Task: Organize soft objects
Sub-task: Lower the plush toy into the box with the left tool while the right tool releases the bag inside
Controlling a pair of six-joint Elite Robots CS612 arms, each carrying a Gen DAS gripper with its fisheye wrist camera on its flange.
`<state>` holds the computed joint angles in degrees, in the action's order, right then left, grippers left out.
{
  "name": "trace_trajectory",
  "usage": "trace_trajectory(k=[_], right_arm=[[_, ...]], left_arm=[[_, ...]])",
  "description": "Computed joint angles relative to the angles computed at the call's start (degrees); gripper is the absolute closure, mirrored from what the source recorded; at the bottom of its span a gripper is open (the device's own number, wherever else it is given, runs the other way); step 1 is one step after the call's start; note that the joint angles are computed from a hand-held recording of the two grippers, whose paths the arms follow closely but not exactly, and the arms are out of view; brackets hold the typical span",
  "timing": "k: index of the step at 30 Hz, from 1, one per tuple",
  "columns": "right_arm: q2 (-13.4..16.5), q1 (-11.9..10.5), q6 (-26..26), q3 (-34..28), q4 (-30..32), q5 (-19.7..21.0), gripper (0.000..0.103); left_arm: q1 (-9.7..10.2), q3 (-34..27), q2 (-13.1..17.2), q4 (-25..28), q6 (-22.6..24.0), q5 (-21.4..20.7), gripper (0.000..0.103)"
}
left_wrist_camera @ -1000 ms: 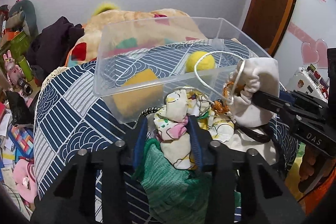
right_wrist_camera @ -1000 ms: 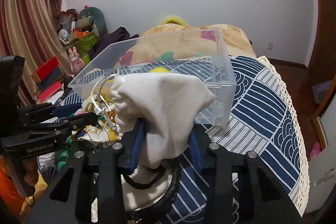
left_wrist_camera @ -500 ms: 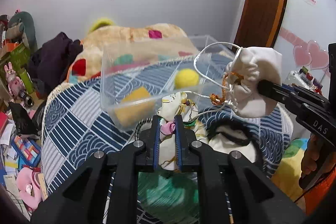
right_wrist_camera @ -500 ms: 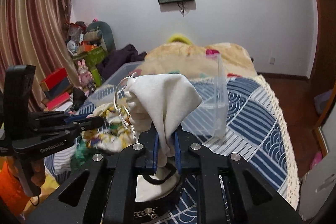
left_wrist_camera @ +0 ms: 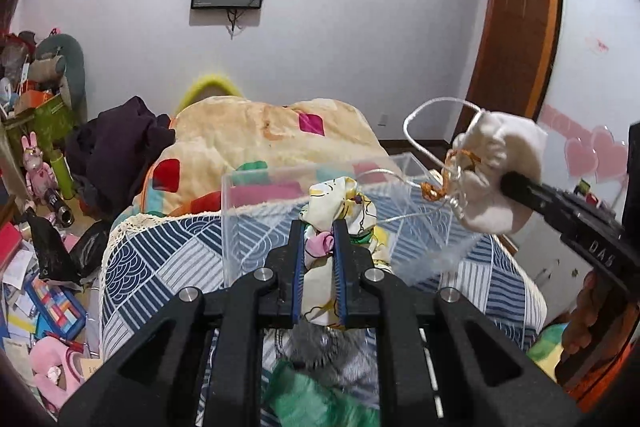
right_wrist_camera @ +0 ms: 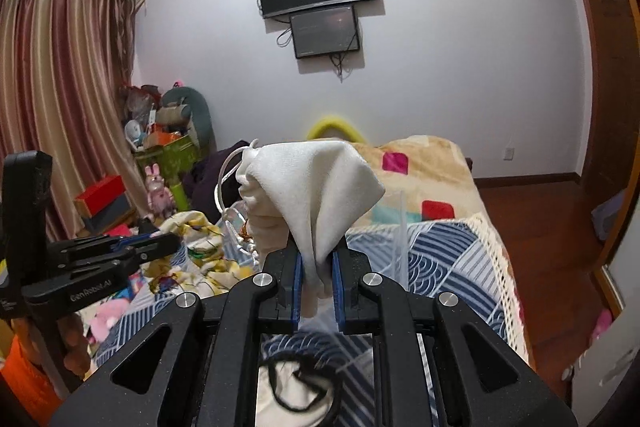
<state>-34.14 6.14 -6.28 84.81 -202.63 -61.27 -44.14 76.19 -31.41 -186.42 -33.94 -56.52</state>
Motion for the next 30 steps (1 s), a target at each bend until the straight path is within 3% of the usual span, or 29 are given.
trace_trajectory(k=[4, 13, 25, 27, 30], right_arm=[[0.91, 0.64, -0.5, -2.19, 2.74, -1.75, 0.092], [2.68, 2.19, -4.7, -5.85, 12.45, -4.97, 0.092], [3.09, 3.11, -8.52, -7.13, 18.37, -8.66, 0.09], [2.91, 3.0, -8.51, -6.95, 18.55, -8.6, 0.086], [2.56, 2.72, -7.95, -6.48, 18.32, -8.46, 0.077]], left_arm=[[0.71, -2.54, 1.28, 2.53, -1.07, 1.05, 0.091], [2.08, -7.37, 4.15, 11.01, -3.24, -1.95, 0.09], [2.53, -9.22, 5.09, 17.6, -5.27, -3.54, 0.09], [2.39, -8.99, 4.89, 17.64, -4.97, -3.39, 0.086], [1.96, -8.18, 4.28, 17.18, -4.33, -2.36, 0.068]])
